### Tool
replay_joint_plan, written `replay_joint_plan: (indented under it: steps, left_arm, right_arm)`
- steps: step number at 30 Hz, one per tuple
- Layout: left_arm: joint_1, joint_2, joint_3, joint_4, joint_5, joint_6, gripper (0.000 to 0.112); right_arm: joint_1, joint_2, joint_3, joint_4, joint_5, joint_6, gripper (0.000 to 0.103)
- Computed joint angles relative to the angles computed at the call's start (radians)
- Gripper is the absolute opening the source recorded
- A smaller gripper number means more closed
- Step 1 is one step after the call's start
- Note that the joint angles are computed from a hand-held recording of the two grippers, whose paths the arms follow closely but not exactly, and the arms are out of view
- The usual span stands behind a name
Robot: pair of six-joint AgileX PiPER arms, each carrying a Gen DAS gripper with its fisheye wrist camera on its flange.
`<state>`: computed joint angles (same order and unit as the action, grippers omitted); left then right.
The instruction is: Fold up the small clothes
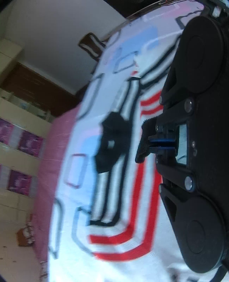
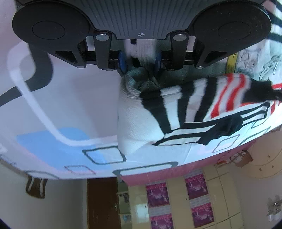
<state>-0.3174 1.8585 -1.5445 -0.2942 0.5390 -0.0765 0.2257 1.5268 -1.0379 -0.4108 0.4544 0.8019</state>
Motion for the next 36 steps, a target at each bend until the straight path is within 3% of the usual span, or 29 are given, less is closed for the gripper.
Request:
replay_joint_plan:
  steps: [3, 7, 12, 14, 16, 20, 23, 24, 26, 27, 28, 31, 36]
  left_arm:
    - [0.043, -0.021, -0.011, 0.035, -0.008, -0.015, 0.005]
    - [0.097, -0.009, 0.009, 0.124, -0.001, -0.056, 0.005]
    - [0.081, 0.041, 0.067, 0.216, -0.009, -0.111, 0.005]
    - [0.054, 0.044, 0.095, 0.296, -0.046, -0.166, 0.005]
    - [0.043, 0.043, 0.081, 0.346, -0.027, -0.188, 0.005]
    - [0.036, -0.019, 0.118, 0.405, -0.062, -0.231, 0.023]
    - [0.028, -0.041, 0.13, 0.396, -0.091, -0.223, 0.028]
    - [0.024, -0.034, 0.114, 0.378, -0.086, -0.202, 0.029]
    - [0.008, -0.009, 0.081, 0.365, -0.08, -0.186, 0.031]
    - [-0.001, 0.005, 0.064, 0.364, -0.074, -0.19, 0.031]
    - [-0.01, 0.023, 0.047, 0.365, -0.072, -0.197, 0.031]
    - [-0.036, 0.069, 0.008, 0.397, -0.062, -0.215, 0.031]
    - [-0.04, 0.109, -0.001, 0.444, -0.042, -0.253, 0.031]
  right_arm:
    - [0.01, 0.006, -0.021, -0.016, 0.006, 0.018, 0.028]
    - [0.058, -0.002, -0.023, -0.117, 0.026, 0.074, 0.018]
    - [0.077, 0.012, -0.004, -0.19, 0.049, 0.134, 0.016]
    - [0.054, -0.003, 0.028, -0.154, 0.022, 0.116, 0.016]
    - [0.038, -0.021, 0.022, -0.05, 0.032, -0.021, 0.016]
    - [-0.003, -0.111, 0.049, 0.087, 0.043, -0.153, 0.017]
    - [-0.032, -0.136, 0.035, 0.112, 0.035, -0.183, 0.019]
    - [-0.047, -0.121, 0.018, 0.133, 0.026, -0.211, 0.021]
    - [-0.086, -0.061, -0.042, 0.199, 0.018, -0.282, 0.037]
    - [-0.109, -0.028, -0.071, 0.26, 0.005, -0.335, 0.051]
    - [-0.128, 0.004, -0.099, 0.312, -0.006, -0.381, 0.057]
    - [-0.168, 0.115, -0.204, 0.469, -0.016, -0.529, 0.057]
    - [-0.191, 0.309, -0.41, 0.522, 0.027, -0.586, 0.057]
